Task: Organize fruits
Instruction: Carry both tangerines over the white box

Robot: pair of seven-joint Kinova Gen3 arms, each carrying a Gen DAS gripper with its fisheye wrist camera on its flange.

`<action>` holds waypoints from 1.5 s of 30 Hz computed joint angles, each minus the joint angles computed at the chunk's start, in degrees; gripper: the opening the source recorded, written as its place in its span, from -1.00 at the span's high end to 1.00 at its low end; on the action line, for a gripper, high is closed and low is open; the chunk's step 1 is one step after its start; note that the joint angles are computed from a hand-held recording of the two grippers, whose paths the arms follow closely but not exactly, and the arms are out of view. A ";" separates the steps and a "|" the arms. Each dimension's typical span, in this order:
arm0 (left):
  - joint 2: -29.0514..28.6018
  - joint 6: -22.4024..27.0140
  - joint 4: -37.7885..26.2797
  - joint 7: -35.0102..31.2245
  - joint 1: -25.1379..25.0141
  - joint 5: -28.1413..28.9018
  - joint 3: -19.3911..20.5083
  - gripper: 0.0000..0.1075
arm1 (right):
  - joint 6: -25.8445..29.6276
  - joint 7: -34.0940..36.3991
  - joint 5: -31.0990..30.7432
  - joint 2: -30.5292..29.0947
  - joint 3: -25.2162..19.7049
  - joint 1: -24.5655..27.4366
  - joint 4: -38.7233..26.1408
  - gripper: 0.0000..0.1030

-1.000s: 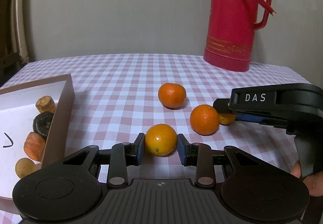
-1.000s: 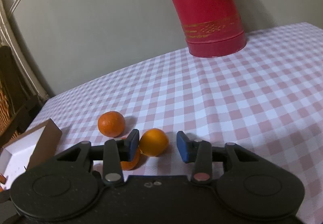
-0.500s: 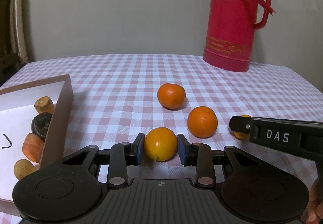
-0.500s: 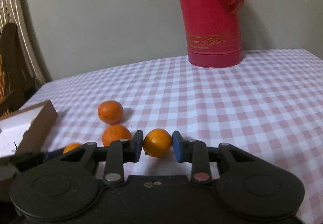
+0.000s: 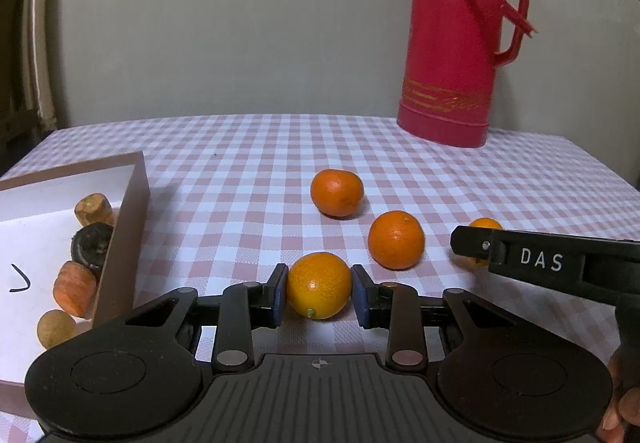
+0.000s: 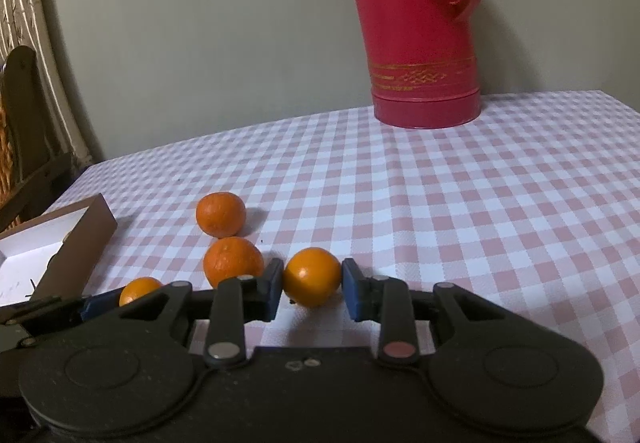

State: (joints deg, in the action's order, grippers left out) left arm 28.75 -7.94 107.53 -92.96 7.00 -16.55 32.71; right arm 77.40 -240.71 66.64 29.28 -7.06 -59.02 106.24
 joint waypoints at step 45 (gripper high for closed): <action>-11.95 -21.32 13.13 23.93 -23.01 -19.69 -10.20 0.38 | -9.06 18.58 20.64 13.17 9.08 -9.57 -25.90 0.56</action>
